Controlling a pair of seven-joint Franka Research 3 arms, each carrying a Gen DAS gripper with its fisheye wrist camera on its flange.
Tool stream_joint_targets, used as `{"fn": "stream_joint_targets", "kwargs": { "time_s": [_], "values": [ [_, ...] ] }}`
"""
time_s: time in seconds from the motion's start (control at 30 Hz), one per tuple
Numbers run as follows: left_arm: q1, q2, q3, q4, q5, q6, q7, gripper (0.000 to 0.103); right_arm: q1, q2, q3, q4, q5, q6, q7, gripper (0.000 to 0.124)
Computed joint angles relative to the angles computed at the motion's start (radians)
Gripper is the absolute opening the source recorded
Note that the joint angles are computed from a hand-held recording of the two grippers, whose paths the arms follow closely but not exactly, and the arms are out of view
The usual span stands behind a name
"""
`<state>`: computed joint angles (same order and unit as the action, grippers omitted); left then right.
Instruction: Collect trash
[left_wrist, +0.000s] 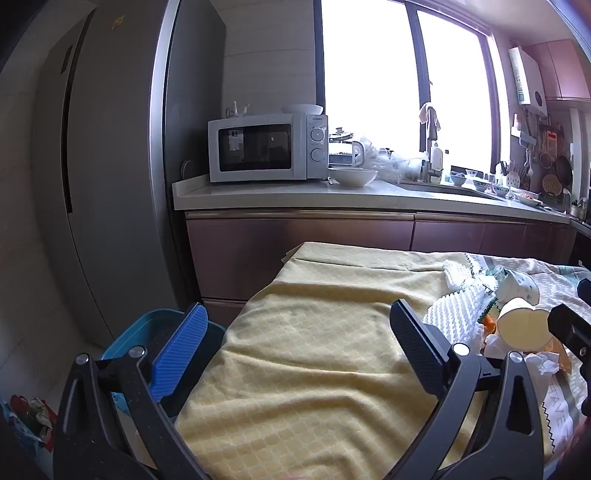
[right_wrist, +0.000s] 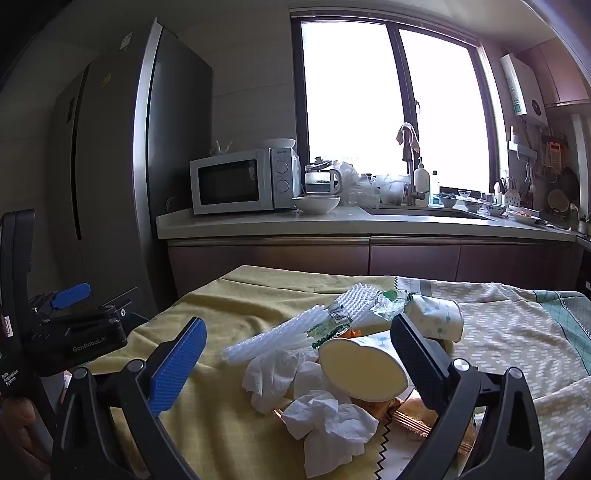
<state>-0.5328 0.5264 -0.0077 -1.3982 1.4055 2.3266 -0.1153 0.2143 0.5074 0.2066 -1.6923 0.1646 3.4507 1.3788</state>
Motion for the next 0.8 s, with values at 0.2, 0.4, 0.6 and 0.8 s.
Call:
{"fn": "stream_joint_targets", "kwargs": {
  "time_s": [0.2,0.4,0.6,0.8],
  "values": [
    [-0.015,0.010,0.006,0.017,0.020,-0.026,-0.020,0.097,0.036,-0.002,-0.036,0.003,0.024,-0.008,-0.013,0.096],
    [-0.008,-0.050,-0.008,-0.060,0.065,-0.019,-0.089,0.097,0.032,-0.004,-0.029,0.005,0.031,-0.012,-0.019,0.096],
    [0.001,-0.062,-0.023,-0.076,0.087,-0.024,-0.108,0.097,0.015,-0.004,-0.008,-0.003,0.028,-0.001,-0.020,0.096],
    [0.002,-0.064,-0.032,-0.080,0.106,-0.039,-0.117,0.097,0.007,-0.006,-0.001,-0.006,0.015,0.000,-0.008,0.096]
  ]
}}
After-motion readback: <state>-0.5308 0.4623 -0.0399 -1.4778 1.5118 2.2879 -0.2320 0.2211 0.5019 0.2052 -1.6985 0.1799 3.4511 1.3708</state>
